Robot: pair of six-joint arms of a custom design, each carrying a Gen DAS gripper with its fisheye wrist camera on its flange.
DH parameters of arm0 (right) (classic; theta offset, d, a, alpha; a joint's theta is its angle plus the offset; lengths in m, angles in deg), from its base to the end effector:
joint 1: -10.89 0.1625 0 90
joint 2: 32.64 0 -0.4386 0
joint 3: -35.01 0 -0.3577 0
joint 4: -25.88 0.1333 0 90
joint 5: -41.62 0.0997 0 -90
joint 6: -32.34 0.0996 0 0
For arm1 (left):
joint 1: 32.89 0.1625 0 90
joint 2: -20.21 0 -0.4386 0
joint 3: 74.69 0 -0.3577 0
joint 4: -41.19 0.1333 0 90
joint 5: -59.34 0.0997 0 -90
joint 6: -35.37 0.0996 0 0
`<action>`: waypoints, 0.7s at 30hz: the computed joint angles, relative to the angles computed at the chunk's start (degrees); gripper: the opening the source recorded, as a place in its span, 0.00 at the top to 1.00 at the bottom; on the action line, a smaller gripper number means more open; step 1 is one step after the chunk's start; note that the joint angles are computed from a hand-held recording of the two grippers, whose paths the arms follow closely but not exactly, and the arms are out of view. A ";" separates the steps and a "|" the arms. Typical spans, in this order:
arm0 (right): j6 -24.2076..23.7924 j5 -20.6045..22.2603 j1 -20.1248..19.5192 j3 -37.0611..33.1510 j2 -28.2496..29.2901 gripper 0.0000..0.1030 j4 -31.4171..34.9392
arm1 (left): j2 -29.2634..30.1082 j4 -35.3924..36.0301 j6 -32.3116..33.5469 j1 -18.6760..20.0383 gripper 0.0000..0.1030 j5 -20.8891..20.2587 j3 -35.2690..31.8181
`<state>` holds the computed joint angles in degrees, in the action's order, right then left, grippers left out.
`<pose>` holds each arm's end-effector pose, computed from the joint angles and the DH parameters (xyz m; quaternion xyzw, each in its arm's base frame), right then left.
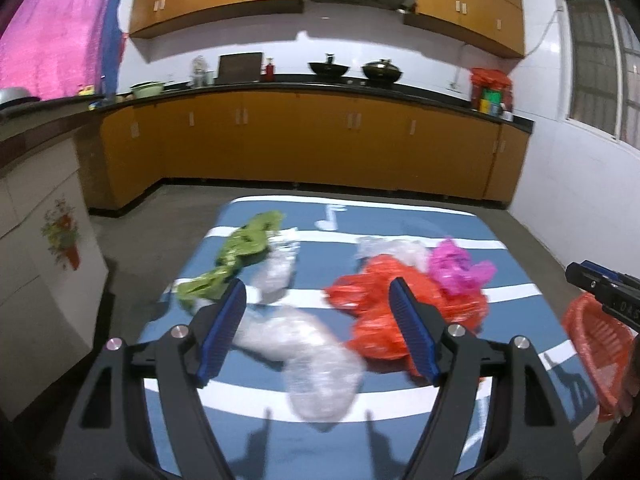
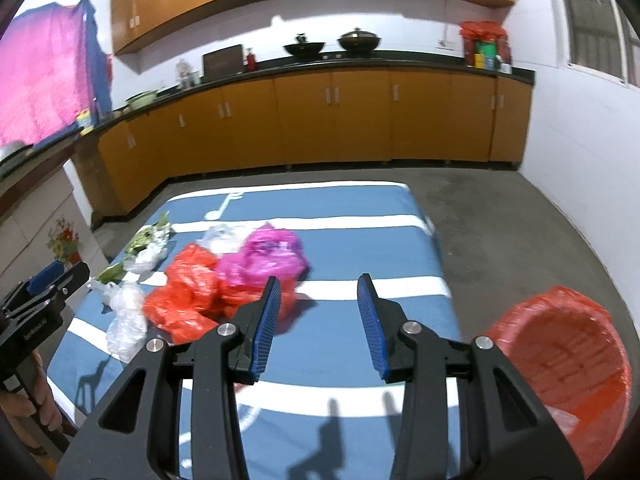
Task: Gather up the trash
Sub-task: 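Withdraw both open tools from the wastebasket back over the table, then grasp the pink plastic bag with the right gripper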
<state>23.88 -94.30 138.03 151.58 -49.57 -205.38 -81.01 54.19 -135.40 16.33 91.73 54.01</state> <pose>0.3392 -0.3456 -0.0480 0.2058 -0.8472 0.4072 0.2723 0.0289 -0.2994 0.3172 0.1535 0.8064 -0.4721 0.3213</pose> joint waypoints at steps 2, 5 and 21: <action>-0.20 1.22 -0.36 -1.97 0.96 0.60 1.44 | -1.21 -0.42 1.82 2.31 0.29 0.72 -0.54; -0.30 3.14 -1.21 -4.46 2.09 0.60 3.82 | -2.33 -1.10 3.72 4.41 0.29 1.19 -0.99; -2.28 4.53 -4.66 -16.04 7.03 0.69 16.64 | -2.04 -3.06 7.86 14.76 0.29 7.38 -5.45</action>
